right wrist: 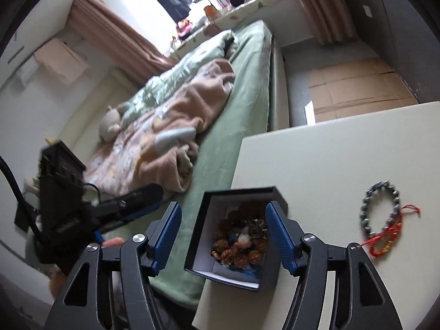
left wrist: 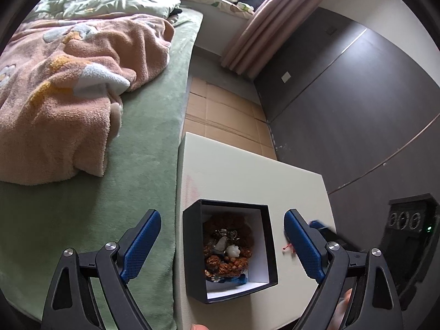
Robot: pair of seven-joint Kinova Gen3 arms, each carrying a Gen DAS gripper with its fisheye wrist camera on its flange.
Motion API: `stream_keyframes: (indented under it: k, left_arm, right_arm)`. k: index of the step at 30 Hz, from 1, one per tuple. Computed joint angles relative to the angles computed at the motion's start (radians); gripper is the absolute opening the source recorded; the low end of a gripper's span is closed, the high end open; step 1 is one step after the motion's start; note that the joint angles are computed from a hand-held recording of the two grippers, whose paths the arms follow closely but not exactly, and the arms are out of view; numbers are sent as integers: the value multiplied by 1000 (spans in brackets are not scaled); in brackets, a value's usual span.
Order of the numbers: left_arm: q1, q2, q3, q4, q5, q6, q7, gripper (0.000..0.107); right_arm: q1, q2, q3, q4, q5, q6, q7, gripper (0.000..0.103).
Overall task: Organize jewelry
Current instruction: 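Lower the brown bead bracelet into the black box and open the right gripper, then move both grippers to the grey bead bracelet with the red string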
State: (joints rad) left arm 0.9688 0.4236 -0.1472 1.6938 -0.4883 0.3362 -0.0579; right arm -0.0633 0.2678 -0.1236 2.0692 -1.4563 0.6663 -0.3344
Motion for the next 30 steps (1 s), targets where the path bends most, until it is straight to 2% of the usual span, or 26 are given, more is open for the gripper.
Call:
stream_keyframes:
  k: [4,7,16,19,20,21,23,25,30]
  left_arm:
    - [-15,13,29,-25,10,21,-32,91]
    - [-25,25,53,-48,20,44,-62,91]
    - [-19,81,102,-168,24,137,-145,91]
    - [-21,110,124,-233,33,197,-195,91]
    - [-22,116,127,-245,37,205,-203,91]
    - [-23,122,131,-259,41,213,-212,91]
    - [-24,134,139,-286,49,228,-234,95]
    - [-21,150,147,-321,52,250,-266,103]
    - [-19,193,166,-415,74,312,-339,103]
  right_arm:
    - [52,-32,38,55,-65,39,57,65]
    - [80,-34,66,63,-58,74,47,65]
    - [139,-57,111,88,-31,84,49,65]
    - [159,-66,123,95,-26,87,49,66]
    - [162,-71,125,97,-20,81,45,70]
    - [164,-79,128,100,-14,67,38,83]
    - [169,-89,133,106,-9,45,33,99]
    - [181,-92,140,111,-7,42,37,101]
    - [214,-90,155,117,25,24,11,103]
